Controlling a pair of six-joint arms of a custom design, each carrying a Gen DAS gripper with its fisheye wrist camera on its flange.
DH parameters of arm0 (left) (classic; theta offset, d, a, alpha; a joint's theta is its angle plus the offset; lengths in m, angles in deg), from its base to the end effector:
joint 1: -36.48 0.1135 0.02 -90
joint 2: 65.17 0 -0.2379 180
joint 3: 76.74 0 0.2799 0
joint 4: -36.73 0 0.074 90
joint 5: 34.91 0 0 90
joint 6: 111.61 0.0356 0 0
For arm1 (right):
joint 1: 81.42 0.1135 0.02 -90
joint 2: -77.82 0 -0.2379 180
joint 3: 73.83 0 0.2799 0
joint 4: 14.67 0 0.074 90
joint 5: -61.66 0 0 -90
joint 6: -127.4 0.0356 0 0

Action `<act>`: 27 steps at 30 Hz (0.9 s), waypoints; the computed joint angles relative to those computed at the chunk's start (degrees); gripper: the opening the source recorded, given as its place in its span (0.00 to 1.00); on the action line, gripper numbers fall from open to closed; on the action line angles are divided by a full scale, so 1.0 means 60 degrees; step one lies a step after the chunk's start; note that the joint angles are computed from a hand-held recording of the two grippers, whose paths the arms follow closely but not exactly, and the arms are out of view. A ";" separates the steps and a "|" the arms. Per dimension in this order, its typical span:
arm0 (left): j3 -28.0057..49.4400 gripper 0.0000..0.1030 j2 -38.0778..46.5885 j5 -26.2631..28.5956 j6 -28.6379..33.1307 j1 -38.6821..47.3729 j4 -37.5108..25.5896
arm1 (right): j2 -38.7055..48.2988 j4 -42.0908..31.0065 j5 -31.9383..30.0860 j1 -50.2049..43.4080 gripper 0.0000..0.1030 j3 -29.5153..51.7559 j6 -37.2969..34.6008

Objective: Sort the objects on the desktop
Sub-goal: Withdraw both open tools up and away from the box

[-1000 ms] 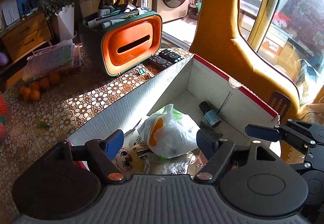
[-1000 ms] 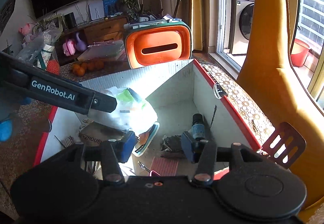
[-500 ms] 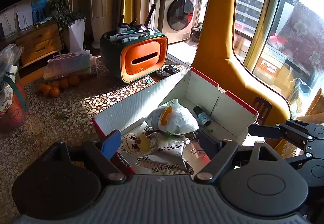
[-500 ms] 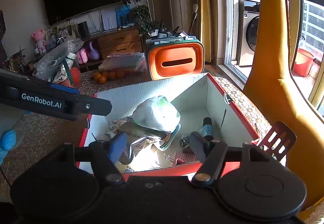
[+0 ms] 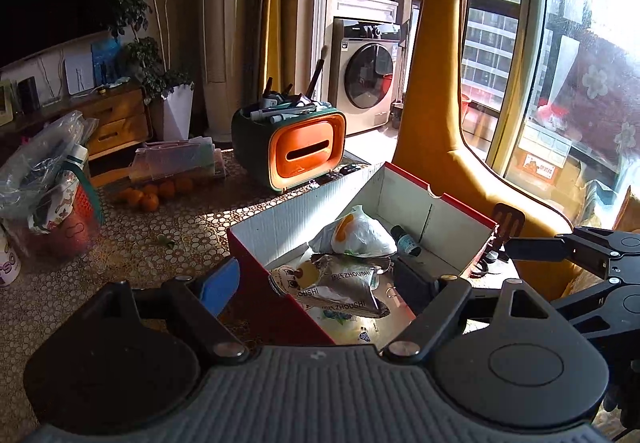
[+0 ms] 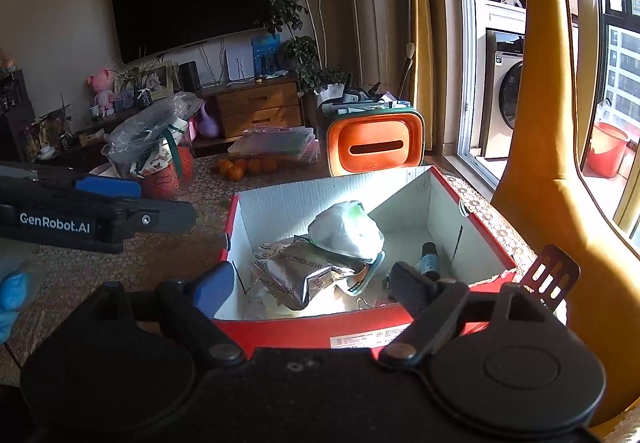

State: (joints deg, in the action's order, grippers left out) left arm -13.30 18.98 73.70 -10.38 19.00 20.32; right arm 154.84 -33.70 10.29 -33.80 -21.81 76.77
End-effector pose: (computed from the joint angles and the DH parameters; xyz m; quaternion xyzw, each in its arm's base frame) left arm 0.3242 -0.1140 0.1862 0.2888 0.8382 -0.1685 0.4309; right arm 0.2142 0.2018 0.1563 0.0663 0.8758 0.0327 0.4769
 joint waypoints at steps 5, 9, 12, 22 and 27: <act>-0.0687 0.89 -0.0641 -0.0076 0.0094 0.0163 0.0316 | -0.0179 0.0087 0.0629 0.0583 0.93 -0.0185 0.0224; -0.1174 1.00 -0.1135 0.0005 0.0082 0.0269 0.0401 | -0.0331 0.0060 0.1096 0.0930 0.99 -0.0350 0.0466; -0.1563 1.00 -0.1470 0.0013 0.0170 0.0272 0.0407 | -0.0401 -0.0057 0.1458 0.1205 0.99 -0.0437 0.0579; -0.2698 1.00 -0.2788 0.0007 0.0383 0.0210 0.0318 | -0.0655 -0.0448 0.1966 0.1885 0.99 -0.0641 0.1359; -0.2947 1.00 -0.3111 -0.0133 0.0269 0.0210 0.0262 | -0.0935 -0.0897 0.2251 0.2181 0.99 -0.0584 0.1635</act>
State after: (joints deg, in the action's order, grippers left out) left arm -30.98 0.31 72.90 -8.76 20.26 21.89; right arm 149.23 -39.08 23.80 -20.71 -25.31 86.58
